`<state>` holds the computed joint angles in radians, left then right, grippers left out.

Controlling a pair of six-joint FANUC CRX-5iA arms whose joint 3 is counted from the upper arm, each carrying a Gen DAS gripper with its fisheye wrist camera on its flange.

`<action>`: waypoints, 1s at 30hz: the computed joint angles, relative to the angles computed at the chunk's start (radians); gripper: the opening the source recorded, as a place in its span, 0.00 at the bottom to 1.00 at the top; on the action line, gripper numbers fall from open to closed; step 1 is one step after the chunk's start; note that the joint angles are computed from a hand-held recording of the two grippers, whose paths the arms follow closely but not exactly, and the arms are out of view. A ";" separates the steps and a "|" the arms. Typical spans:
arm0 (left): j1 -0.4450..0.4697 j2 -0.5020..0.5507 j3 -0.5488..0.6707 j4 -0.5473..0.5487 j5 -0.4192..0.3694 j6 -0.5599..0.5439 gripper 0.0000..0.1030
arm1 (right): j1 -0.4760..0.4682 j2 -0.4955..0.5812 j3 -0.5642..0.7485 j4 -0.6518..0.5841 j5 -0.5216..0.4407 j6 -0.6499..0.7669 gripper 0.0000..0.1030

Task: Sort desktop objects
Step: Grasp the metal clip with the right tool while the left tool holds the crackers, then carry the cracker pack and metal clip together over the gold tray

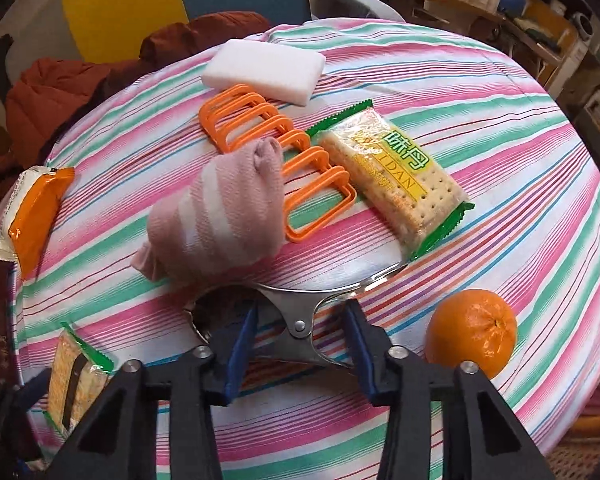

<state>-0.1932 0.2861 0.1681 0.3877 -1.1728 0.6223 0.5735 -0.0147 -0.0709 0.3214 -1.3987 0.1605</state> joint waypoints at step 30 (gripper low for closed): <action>0.233 -0.098 -0.192 0.259 -0.053 -0.132 0.46 | 0.146 0.065 0.070 -0.005 0.138 0.119 0.19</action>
